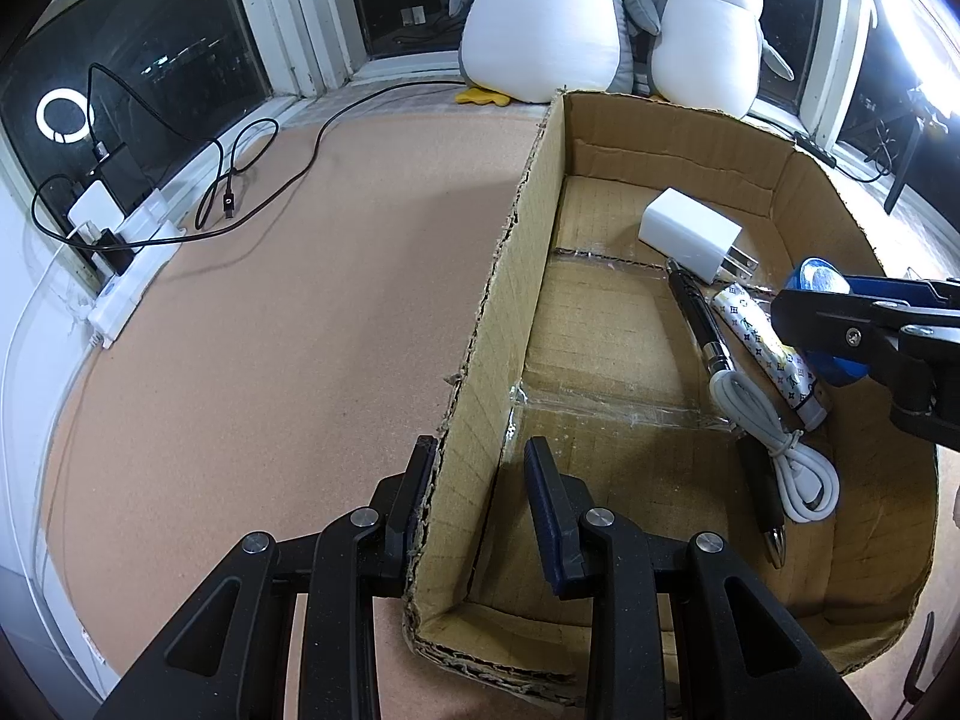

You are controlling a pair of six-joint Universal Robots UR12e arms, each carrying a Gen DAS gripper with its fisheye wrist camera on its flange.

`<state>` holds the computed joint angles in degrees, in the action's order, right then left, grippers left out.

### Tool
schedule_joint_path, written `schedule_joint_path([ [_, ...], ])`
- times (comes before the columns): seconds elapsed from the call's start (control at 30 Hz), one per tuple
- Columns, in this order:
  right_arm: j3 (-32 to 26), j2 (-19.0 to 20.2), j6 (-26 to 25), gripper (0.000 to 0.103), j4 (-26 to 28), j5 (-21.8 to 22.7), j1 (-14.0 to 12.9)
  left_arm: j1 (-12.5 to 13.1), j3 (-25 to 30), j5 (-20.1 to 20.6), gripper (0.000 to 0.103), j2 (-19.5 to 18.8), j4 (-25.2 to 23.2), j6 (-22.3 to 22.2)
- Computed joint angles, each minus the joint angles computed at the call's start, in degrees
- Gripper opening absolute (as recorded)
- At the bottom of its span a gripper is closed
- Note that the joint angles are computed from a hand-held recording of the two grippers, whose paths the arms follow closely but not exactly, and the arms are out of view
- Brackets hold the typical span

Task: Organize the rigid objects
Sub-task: 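Carry the blue tape measure into the box and release it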

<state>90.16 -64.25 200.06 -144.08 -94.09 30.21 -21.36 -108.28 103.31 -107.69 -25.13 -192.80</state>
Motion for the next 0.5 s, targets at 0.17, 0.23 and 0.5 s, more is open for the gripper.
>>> schedule_joint_path([
  [0.17,0.22,-0.18,0.60,0.047,-0.64,-0.15,-0.03,-0.07,-0.01,0.08,0.032,-0.02,0.04,-0.08],
  [0.23,0.30,-0.33,0.73,0.047,-0.68,0.72,-0.24,-0.08,-0.02,0.10,0.032,-0.01,0.00,-0.09],
  [0.5,1.05,-1.20,2.10,0.051,-1.37,0.82,-0.37,-0.07,-0.08,0.22,0.032,0.05,0.06,0.05],
])
